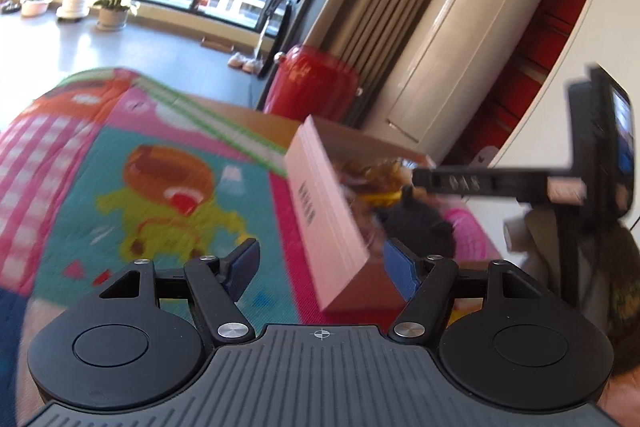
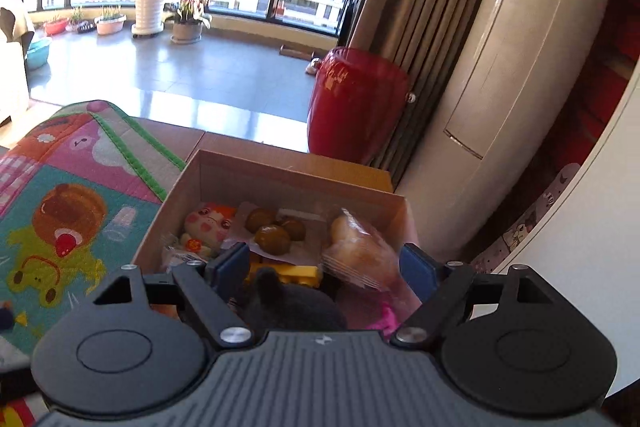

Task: Organize objects
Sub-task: 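Drop the yellow brick into the box with the right tool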

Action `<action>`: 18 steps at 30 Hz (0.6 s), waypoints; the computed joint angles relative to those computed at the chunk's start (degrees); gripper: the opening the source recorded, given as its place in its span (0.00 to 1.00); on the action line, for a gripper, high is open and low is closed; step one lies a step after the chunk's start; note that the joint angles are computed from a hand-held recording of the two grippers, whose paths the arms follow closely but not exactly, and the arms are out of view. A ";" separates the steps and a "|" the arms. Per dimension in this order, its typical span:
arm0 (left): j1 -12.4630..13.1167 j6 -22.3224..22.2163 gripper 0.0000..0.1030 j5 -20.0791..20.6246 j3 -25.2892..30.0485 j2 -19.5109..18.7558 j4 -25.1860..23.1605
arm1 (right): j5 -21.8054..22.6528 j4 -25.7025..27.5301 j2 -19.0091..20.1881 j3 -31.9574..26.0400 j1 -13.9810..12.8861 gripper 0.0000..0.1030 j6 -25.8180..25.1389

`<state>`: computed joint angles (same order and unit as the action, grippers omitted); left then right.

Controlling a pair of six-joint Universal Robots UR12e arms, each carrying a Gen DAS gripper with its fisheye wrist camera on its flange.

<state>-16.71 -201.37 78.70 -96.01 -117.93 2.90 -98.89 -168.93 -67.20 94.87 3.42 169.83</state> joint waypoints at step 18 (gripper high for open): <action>-3.93 6.36 0.86 19.45 8.60 -5.50 -9.12 | 19.61 -7.55 -5.22 13.29 -7.79 0.78 -6.71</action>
